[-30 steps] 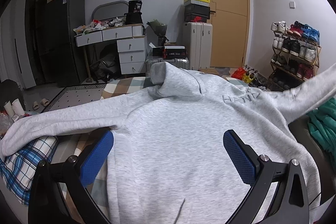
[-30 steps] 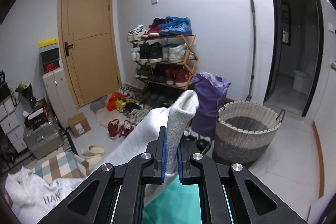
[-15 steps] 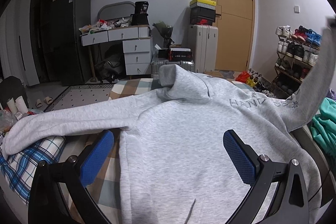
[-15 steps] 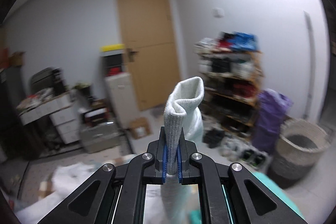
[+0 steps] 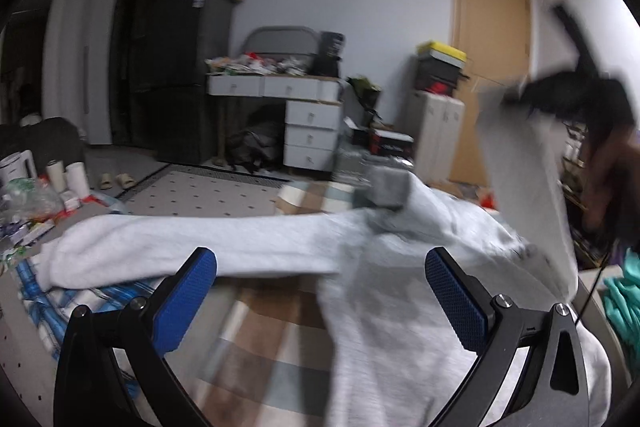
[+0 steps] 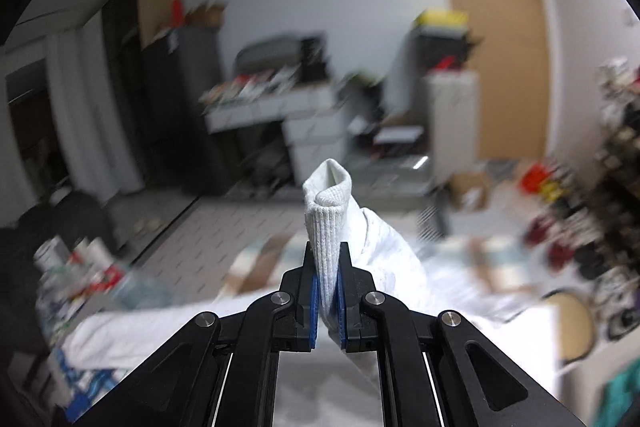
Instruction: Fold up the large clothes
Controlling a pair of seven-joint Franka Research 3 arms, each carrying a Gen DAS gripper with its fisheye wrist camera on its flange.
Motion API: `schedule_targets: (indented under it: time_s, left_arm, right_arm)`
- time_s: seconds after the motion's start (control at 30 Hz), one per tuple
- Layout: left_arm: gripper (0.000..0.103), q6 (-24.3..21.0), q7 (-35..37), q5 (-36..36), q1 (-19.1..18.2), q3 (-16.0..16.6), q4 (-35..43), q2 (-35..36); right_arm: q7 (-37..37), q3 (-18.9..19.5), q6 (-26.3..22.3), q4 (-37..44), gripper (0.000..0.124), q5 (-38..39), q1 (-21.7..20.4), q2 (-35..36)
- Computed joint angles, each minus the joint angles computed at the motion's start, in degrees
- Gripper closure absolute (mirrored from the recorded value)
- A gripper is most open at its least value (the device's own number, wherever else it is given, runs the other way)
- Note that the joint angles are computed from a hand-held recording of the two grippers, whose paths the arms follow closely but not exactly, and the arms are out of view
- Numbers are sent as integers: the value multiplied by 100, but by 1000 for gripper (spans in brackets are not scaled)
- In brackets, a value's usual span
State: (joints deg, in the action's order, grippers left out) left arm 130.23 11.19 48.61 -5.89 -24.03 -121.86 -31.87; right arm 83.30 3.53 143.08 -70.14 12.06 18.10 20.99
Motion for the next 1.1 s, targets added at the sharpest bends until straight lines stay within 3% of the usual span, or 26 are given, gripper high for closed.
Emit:
schedule_targets:
  time_s: [0.13, 0.3, 0.4, 0.47, 0.53, 0.7, 0.8, 0.87, 0.93, 0.97, 1.0, 1.07, 1.1]
  left_arm:
    - [1, -1175, -232, 762, 462, -533, 189, 19]
    - [1, -984, -657, 504, 192, -20, 28, 37]
    - [1, -977, -571, 402, 104, 23, 135, 246]
    - [1, -1021, -516, 507, 59, -31, 160, 263]
    - [1, -1018, -467, 661, 16, -77, 140, 242]
    - [1, -917, -390, 842, -53, -11, -10, 77]
    - [1, -759, -369, 654, -76, 113, -63, 47]
    - [1, -719, -338, 563, -58, 136, -67, 45]
    - [1, -740, -304, 534, -28, 93, -31, 87]
    - [1, -799, -288, 549, -9, 34, 6, 132]
    - [1, -856, -259, 569, 1, -1, 35, 164]
    - [1, -966, -205, 585, -13, -54, 94, 241]
    - [1, -980, -191, 578, -35, -47, 109, 262]
  right_arm:
    - [-46, 266, -27, -192, 117, 408, 113, 541]
    - [-435, 530, -384, -292, 116, 999, 22, 1063]
    - [-616, 568, -713, -392, 112, 1163, -4, 1172]
    - [-530, 541, -1001, -348, 103, 1293, -57, 1247]
    - [-558, 669, -1359, -360, 64, 1634, -181, 1259]
    - [-1653, 828, -1216, -1437, 47, 2707, -684, 350]
    - [-2151, 583, -1109, -2006, 38, 3041, -871, -236]
    - [-1926, 279, -992, -2007, 37, 2427, -787, -334]
    - [-1211, -341, -329, -2234, 37, 722, -426, -471]
    - [-820, -543, -260, -2223, 37, -19, -311, -442]
    - [-449, -773, -285, -2194, 37, -794, -235, -391]
    - [-69, -1004, -563, -2093, 43, -1624, -272, -258]
    - [-55, -1004, -633, -2119, 54, -1767, -352, -255]
